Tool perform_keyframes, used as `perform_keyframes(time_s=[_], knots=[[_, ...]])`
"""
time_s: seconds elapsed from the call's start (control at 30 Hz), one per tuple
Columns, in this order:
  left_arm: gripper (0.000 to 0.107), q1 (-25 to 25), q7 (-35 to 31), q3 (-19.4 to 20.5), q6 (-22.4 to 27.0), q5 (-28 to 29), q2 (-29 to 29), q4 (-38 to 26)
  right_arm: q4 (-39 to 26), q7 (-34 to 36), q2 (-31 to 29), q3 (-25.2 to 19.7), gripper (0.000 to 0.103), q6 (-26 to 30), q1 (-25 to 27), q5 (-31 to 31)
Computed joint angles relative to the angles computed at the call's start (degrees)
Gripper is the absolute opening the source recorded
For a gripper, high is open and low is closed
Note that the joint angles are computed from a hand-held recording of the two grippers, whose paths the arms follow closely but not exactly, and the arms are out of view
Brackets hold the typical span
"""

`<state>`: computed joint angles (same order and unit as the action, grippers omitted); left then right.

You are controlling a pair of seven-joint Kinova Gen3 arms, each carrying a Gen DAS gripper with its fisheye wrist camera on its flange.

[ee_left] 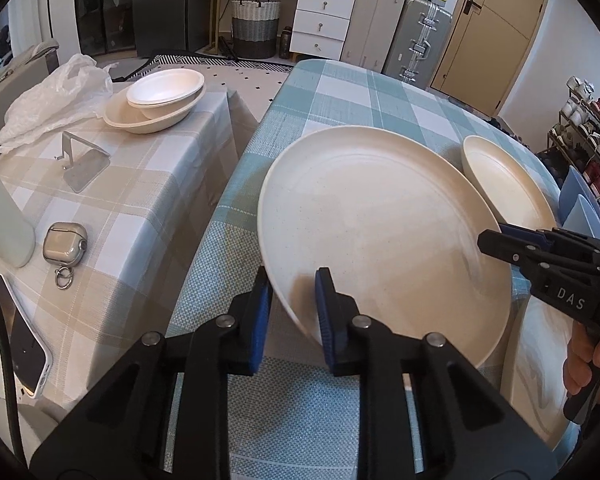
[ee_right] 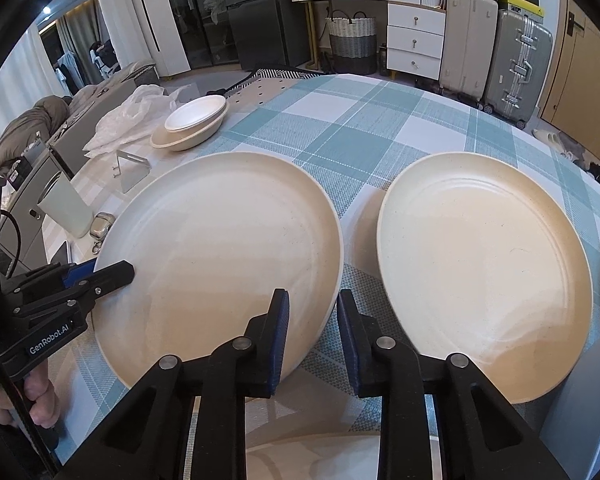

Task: Organize plates and bowls

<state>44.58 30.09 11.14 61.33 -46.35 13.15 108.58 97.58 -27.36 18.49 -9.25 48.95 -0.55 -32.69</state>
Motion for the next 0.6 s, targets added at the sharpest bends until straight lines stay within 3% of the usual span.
perform_keyframes(time_s=[0.6], knots=[[0.019, 3.37, -3.14, 1.48, 7.46, -0.89, 0.63, -6.65, 1.1, 4.12, -4.16, 2.25, 0.025, 3.25, 3.49, -4.74]])
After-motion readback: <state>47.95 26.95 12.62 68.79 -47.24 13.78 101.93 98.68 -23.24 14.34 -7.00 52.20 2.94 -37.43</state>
